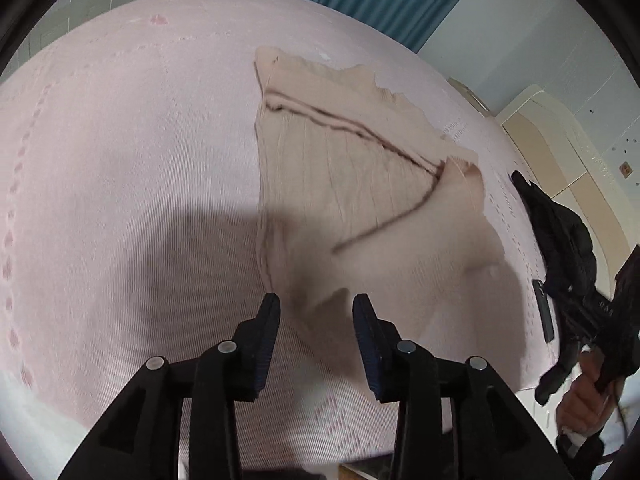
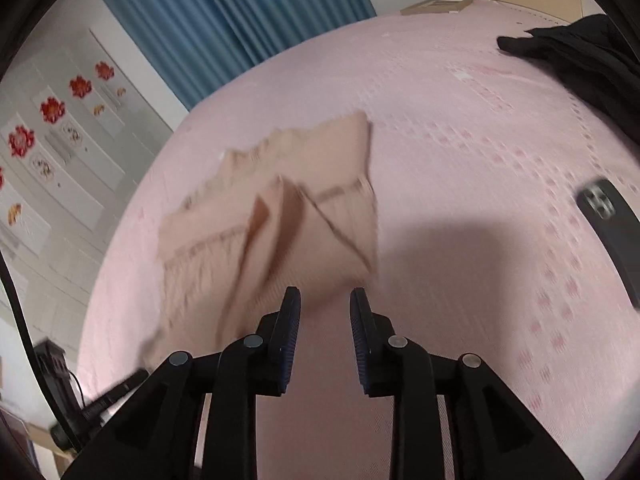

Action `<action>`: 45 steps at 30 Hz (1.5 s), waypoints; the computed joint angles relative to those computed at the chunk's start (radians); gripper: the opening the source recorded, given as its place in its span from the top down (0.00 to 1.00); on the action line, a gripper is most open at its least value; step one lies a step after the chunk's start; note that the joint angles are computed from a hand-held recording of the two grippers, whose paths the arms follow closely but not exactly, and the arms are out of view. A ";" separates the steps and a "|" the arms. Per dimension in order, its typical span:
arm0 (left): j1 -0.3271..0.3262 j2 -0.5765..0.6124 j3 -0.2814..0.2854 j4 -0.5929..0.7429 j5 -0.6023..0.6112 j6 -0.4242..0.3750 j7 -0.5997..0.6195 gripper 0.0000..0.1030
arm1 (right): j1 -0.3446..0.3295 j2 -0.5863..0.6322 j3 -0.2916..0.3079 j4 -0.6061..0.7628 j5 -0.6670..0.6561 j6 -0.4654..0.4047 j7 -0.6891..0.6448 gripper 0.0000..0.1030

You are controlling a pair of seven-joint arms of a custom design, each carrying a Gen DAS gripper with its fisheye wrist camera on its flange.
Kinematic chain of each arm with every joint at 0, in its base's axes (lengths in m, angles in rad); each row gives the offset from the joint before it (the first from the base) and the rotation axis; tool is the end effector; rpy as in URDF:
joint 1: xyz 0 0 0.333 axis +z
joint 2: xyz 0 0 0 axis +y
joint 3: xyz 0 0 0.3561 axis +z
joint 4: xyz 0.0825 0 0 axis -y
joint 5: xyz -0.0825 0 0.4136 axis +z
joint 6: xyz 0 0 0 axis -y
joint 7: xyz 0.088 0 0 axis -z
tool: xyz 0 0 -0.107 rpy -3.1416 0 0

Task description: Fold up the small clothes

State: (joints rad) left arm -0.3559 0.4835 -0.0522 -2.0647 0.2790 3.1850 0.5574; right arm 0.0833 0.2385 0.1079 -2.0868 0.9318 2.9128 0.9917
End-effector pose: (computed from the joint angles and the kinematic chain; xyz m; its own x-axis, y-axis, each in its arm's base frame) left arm 0.6058 -0.2868 0.2785 0.2050 -0.8826 0.4230 -0.8202 -0.3908 -0.4177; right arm 0.6358 0.0697 0.3776 0.0229 -0.9301 -0.3666 -0.8217 0.1914 -0.5368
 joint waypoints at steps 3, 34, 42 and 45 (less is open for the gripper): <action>0.056 -0.004 -0.080 -0.034 -0.016 0.020 0.007 0.64 | -0.001 -0.043 0.003 -0.080 0.019 0.011 -0.037 0.75; 0.052 0.116 0.048 0.246 -0.141 0.058 0.022 0.93 | 0.049 0.099 -0.029 0.134 -0.227 0.028 0.115 0.73; 0.104 0.159 0.030 0.275 -0.050 0.018 0.028 0.47 | 0.063 0.238 -0.042 0.281 -0.409 0.014 0.206 0.57; 0.181 0.162 -0.056 0.248 -0.033 0.026 0.073 0.47 | 0.070 0.304 -0.053 0.354 -0.462 -0.015 0.245 0.57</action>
State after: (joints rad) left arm -0.1748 0.6452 -0.1077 -1.8166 0.2463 3.2114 0.6302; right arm 0.1532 0.5423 0.0546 -1.7332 0.4702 2.8979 1.2369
